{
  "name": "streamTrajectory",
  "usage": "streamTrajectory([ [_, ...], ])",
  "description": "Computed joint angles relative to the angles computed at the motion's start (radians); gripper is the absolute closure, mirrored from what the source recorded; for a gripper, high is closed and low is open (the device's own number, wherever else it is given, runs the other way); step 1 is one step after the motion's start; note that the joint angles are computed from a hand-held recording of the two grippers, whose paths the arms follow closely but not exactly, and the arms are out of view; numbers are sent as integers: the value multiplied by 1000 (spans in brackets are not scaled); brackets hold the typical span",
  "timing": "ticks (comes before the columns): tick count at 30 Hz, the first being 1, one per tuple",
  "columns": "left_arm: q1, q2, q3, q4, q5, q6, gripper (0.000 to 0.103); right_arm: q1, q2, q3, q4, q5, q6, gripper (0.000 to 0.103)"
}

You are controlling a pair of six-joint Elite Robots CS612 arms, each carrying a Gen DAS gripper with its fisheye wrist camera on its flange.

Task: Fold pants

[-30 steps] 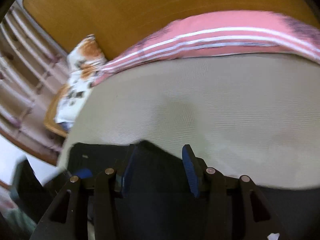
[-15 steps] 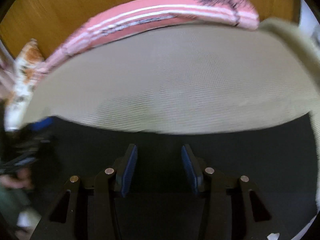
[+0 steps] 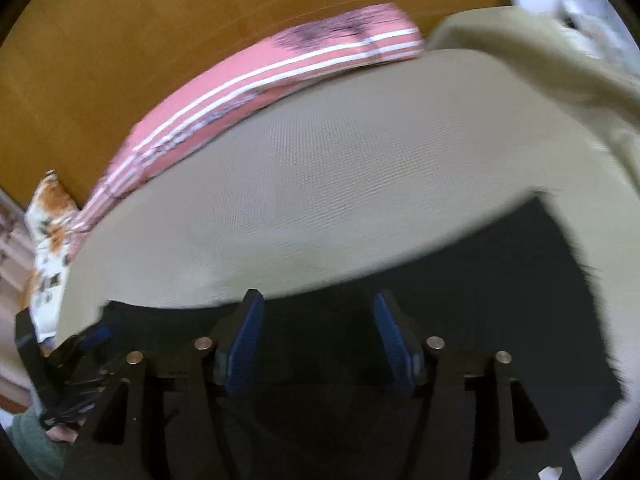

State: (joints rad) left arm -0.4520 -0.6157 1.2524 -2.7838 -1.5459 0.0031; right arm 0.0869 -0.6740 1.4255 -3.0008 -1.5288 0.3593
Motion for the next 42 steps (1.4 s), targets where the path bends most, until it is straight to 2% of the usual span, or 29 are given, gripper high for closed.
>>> streamTrajectory([
  [1,2,-6,14,-11,-10,-16,33,-8,-19,40,11,-43,20,46],
  [3,7,-19,30,14,-43,-47,33,-23,-42,93,33,-87,60,46],
  [4,5,-26,41,29,-38,-42,33,-34,-58,133,41,-108,90,46],
  [5,-1,-35,64,4,-21,-23,33,-41,-69,162,40,-123,104,46],
  [7,-9,-54,101,-11,-6,18,32,-58,-97,240,-52,-107,101,52],
  [8,-11,-61,114,-14,-6,21,32,-59,-108,262,-62,-124,108,52],
  [10,-12,-75,140,-22,-5,20,32,-63,-128,288,-16,-154,147,41],
  [15,-21,-103,188,-38,31,10,32,-110,-141,374,-187,22,243,41],
  [16,-23,-111,200,-39,38,1,32,-124,-135,390,-254,88,275,42],
  [19,-30,-132,233,-67,35,-14,32,-157,-103,401,-371,227,380,42],
  [21,-33,-147,253,-83,-3,-16,32,-171,-78,397,-432,279,456,44],
  [23,-38,-154,265,-101,-31,-19,32,-178,-51,385,-508,293,505,52],
  [25,-44,-154,263,-90,-69,-17,32,-185,-31,365,-537,297,539,62],
  [27,-53,-152,260,-55,-69,0,32,-194,-3,342,-582,322,589,68],
  [28,-57,-150,258,-34,-60,9,32,-199,4,336,-590,328,606,75],
  [29,-58,-148,258,-27,-53,3,32,-201,11,327,-597,332,620,82],
  [32,-46,-146,253,-17,-97,-41,32,-206,32,318,-636,344,658,93],
  [38,-43,-148,247,-8,-87,-49,32,-199,10,326,-667,362,683,94],
  [42,-21,-156,250,-33,-104,-132,32,-159,-8,250,-612,403,590,94],
])
